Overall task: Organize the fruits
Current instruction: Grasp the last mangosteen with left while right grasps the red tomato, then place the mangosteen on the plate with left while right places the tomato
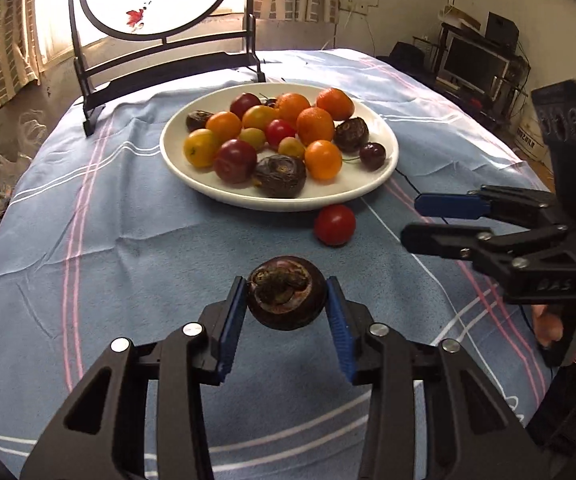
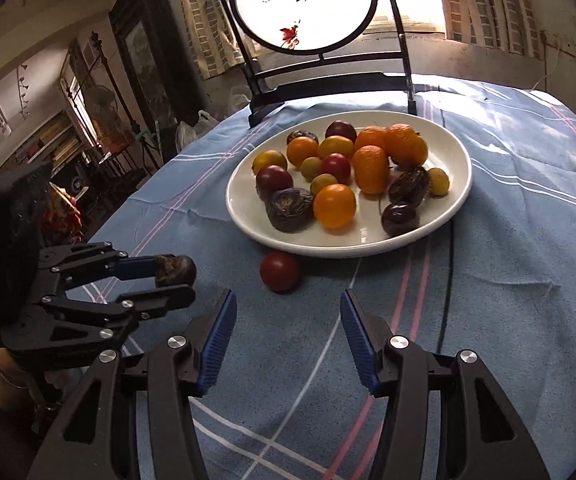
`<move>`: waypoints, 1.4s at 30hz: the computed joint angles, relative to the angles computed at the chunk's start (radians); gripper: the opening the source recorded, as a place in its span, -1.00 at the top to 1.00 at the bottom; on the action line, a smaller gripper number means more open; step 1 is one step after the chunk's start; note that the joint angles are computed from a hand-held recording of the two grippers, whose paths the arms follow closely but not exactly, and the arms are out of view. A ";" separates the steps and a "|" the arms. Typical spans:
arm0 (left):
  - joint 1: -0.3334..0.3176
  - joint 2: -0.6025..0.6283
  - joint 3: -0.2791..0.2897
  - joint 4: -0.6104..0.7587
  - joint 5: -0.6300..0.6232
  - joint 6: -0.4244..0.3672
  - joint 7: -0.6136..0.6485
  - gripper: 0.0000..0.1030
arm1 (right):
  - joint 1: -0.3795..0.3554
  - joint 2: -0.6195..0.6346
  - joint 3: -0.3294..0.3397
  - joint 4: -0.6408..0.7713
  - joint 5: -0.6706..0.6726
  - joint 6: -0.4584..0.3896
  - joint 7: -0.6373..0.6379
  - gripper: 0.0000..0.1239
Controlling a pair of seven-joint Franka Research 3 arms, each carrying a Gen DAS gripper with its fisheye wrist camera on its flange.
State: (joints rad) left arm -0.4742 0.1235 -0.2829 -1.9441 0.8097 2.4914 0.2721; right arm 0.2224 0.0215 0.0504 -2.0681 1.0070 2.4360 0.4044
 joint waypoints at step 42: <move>0.015 0.284 0.099 0.414 -0.052 0.019 0.113 0.17 | -0.055 0.317 0.048 0.511 -0.024 -0.038 0.237 0.39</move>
